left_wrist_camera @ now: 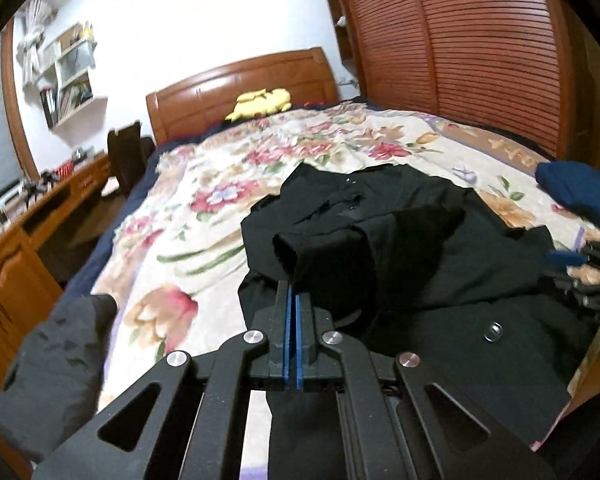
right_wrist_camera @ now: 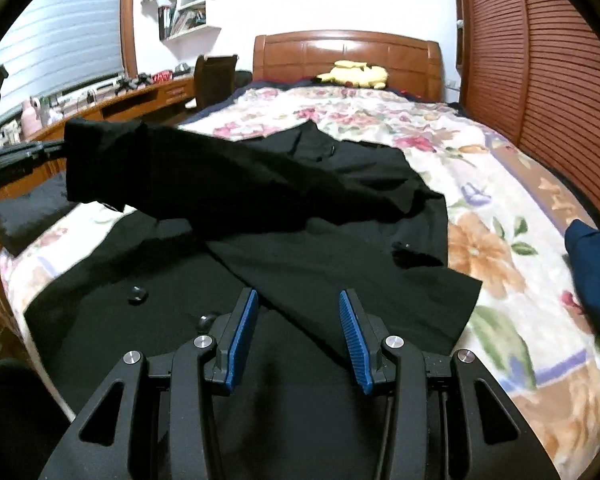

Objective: Fold large clothes
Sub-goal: 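Fold the hem up toward the collar with the left tool, then open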

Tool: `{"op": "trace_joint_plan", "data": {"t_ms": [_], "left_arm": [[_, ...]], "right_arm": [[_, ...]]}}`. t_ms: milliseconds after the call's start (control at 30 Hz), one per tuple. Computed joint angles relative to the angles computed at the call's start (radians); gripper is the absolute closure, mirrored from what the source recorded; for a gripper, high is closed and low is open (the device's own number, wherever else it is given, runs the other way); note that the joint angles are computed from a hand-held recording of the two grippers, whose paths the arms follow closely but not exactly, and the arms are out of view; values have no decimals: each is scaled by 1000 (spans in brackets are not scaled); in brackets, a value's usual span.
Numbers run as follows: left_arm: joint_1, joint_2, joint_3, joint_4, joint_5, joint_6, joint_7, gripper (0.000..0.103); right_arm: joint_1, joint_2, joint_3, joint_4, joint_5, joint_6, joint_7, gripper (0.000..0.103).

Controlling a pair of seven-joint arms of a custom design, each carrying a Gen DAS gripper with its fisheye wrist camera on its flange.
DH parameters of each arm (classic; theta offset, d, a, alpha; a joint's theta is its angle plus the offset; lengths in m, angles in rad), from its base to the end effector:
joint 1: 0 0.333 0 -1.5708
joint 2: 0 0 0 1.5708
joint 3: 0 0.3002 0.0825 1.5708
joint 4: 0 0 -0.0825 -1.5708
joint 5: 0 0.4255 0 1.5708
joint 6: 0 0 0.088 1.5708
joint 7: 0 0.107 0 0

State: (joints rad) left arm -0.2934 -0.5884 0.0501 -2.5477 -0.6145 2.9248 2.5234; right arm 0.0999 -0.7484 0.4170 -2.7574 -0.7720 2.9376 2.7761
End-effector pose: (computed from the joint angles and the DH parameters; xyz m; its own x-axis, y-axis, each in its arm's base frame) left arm 0.4568 -0.0740 0.5431 -0.5069 -0.8385 -0.2000 -0.3753 0.4236 -0.8244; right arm 0.3458 0.2418 0.4570 0.0497 -0.9987 -0.0149 -0.5216 -0.0133 -0.8531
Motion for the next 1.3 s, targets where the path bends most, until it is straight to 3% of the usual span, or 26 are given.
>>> {"op": "trace_joint_plan", "data": {"t_ms": [167, 400, 700, 867, 933, 1100, 1300], "left_arm": [[-54, -96, 35, -119, -12, 1, 101, 101], [-73, -177, 77, -204, -48, -101, 148, 101], [-4, -296, 56, -293, -78, -170, 101, 99], [2, -357, 106, -309, -106, -194, 118, 44], [11, -344, 106, -295, -115, -185, 118, 27], [36, -292, 101, -277, -127, -150, 110, 25], [62, -231, 109, -287, -120, -121, 123, 25]], "right_arm": [[11, -63, 7, -33, 11, -9, 17, 59], [32, -120, 15, -62, 14, -47, 24, 59], [121, -153, -29, -80, 53, -130, -34, 59], [138, -173, -46, -95, 57, -131, -61, 59], [138, -179, -52, -101, 66, -135, -67, 59], [130, -193, -59, -116, 80, -116, -69, 59], [177, -231, -101, -168, 125, -205, -137, 58]]}}
